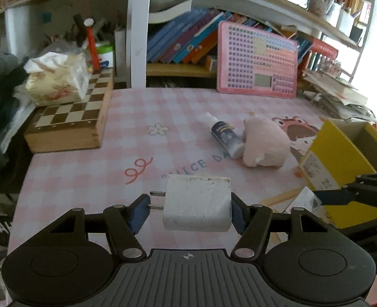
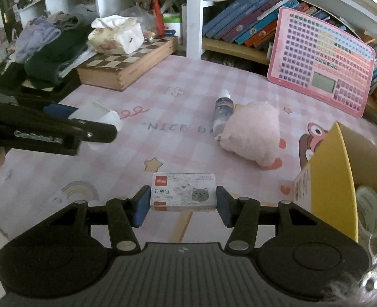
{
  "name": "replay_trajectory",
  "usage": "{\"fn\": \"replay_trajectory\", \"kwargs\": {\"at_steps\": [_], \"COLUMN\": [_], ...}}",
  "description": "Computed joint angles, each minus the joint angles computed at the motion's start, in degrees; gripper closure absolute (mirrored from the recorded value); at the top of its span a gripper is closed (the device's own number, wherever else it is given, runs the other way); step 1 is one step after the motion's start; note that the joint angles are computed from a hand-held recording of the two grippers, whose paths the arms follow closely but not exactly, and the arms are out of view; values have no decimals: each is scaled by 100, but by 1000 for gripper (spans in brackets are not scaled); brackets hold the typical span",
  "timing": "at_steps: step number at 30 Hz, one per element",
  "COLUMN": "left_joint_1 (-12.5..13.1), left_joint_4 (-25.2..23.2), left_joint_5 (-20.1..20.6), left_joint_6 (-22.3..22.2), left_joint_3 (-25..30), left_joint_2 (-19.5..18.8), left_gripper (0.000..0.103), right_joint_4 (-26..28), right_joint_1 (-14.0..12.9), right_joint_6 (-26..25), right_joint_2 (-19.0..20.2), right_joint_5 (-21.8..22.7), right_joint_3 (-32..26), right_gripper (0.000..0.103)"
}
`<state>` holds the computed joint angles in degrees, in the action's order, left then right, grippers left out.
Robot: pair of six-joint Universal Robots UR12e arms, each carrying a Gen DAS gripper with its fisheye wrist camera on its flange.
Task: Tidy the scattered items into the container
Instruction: 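Carry the charger and staples box over the yellow box with both tools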
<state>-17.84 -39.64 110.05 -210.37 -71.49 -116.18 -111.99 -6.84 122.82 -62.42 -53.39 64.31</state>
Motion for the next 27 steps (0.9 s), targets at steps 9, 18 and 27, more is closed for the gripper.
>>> {"fn": "replay_trajectory", "kwargs": {"at_steps": [9,18,27], "left_joint_1": [-265,-515,-751], "left_joint_4": [277,445,786], "left_joint_5": [169,420,404], "left_joint_6": [-144,-180,-18], "left_joint_3": [-348,-565,-682], "left_joint_2": [323,527,667], "left_gripper": [39,39,39], "right_joint_4": [-70,-67,-199], "right_joint_1": [-237,-427,-708], "right_joint_6": [-4,-213,-85], "right_joint_2": [-365,-731,-1087], "right_joint_5": [132,375,662], "right_joint_3": [422,848,1219], "right_gripper": [52,52,52]}}
